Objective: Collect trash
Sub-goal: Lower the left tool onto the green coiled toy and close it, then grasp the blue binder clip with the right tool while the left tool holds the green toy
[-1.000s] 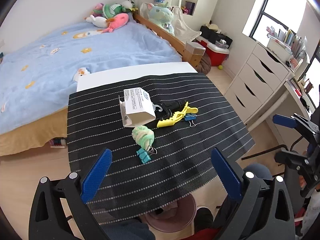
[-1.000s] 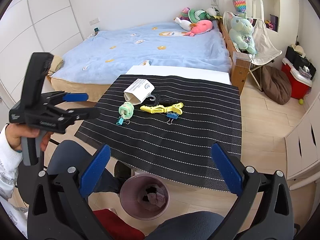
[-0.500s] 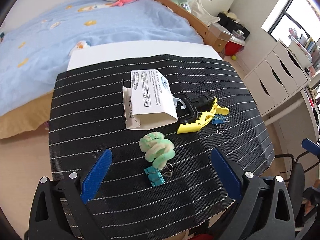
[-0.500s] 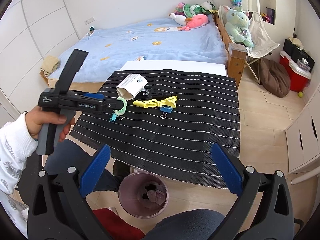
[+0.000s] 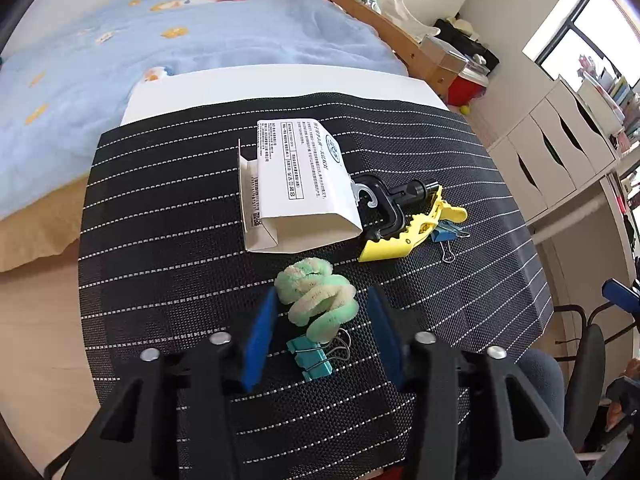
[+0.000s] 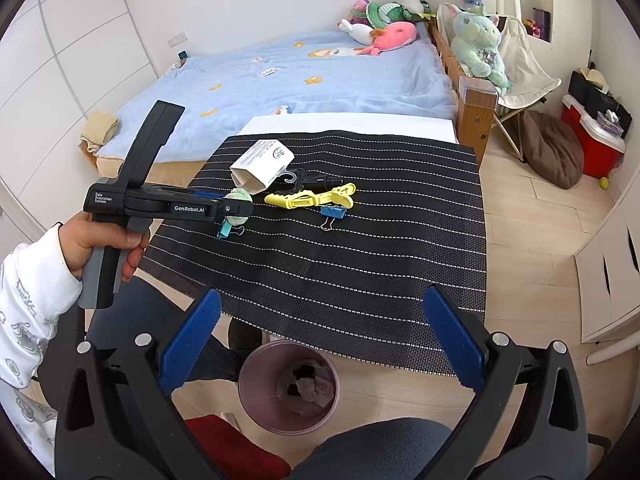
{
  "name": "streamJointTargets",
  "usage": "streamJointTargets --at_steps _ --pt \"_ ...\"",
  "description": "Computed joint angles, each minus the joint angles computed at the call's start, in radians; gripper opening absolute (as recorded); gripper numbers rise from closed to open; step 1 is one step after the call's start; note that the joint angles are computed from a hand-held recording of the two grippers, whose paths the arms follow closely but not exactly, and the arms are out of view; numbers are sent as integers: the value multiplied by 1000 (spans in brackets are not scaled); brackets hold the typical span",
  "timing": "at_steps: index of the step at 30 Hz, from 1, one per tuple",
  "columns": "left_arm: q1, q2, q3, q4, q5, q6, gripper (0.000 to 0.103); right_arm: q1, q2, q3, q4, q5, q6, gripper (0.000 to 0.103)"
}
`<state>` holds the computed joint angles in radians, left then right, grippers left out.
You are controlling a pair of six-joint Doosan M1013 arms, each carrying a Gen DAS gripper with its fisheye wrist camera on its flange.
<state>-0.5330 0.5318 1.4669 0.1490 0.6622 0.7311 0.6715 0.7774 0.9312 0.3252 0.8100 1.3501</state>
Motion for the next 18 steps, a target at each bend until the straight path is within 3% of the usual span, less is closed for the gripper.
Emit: streamJointTargets --at_steps 5,18 --pt "-3 -7 8 16 -18 -6 28 0 2 -2 0 1 1 99" --pt "-22 -54 49 106 -74 -70 27 5 9 -18 -6 8 -3 99"
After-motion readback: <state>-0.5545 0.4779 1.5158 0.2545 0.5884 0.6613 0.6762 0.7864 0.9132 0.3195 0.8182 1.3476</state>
